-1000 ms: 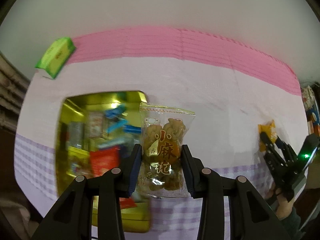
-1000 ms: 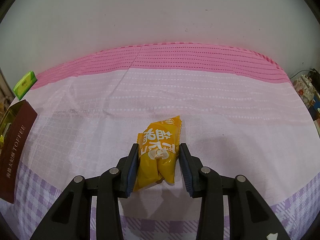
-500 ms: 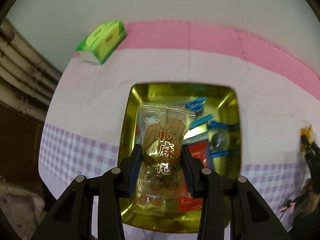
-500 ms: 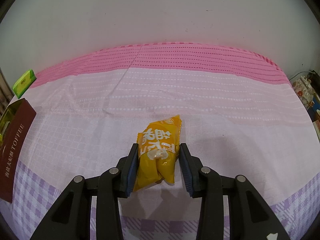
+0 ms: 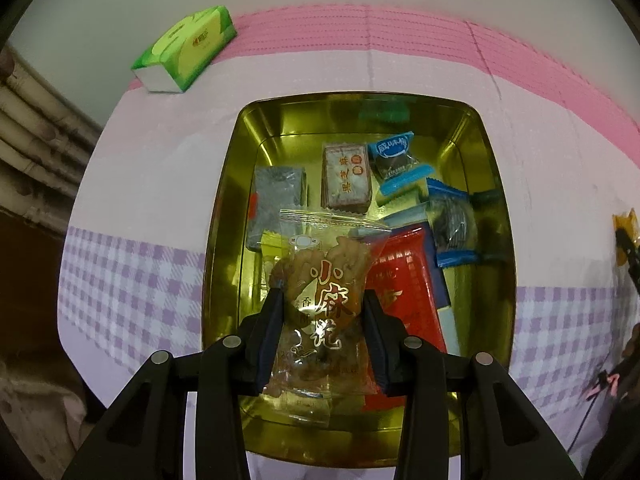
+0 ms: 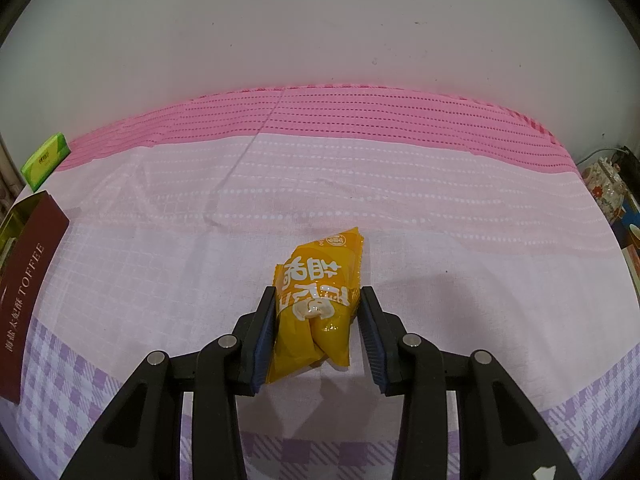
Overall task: Organize snacks
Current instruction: 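Carry the clear snack bag into the gold tin and lower it with the left gripper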
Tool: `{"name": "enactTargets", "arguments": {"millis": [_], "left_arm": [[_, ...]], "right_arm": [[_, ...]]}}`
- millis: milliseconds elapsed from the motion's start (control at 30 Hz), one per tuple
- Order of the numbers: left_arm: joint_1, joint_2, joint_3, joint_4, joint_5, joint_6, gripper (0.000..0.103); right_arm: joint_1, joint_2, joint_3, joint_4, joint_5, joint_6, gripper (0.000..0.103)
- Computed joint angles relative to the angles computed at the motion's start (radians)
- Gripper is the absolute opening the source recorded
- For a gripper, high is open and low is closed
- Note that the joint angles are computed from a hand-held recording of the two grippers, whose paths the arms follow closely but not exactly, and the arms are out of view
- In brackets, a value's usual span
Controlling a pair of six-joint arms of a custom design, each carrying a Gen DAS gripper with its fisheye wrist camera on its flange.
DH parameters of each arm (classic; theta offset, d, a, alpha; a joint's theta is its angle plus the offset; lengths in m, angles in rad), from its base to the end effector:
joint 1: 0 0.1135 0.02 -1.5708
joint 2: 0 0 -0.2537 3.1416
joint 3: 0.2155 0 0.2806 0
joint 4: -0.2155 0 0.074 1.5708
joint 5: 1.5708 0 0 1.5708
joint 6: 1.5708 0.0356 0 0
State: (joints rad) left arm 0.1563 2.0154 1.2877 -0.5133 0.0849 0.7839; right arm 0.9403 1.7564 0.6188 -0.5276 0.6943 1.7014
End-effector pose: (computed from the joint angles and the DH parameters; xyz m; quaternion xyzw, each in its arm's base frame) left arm 0.4046 0.0607 0.1014 0.3108 0.9353 0.0370 0.1652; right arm 0.1521 0.1698 0.0383 0.3340 0.8781 -0.1271 0.3183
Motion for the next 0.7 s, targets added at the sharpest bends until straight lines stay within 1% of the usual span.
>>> {"name": "enactTargets", "arguments": {"millis": [367, 700], "left_arm": [[0.01, -0.024, -0.079, 0.114, 0.0, 0.047, 0.04], [0.02, -0.023, -0.072, 0.112, 0.025, 0.051, 0.041]], "right_arm": [[0.001, 0.009, 0.01, -0.013, -0.001, 0.003, 0.037], [0.001, 0.015, 0.016, -0.017, -0.002, 0.004, 0.037]]}}
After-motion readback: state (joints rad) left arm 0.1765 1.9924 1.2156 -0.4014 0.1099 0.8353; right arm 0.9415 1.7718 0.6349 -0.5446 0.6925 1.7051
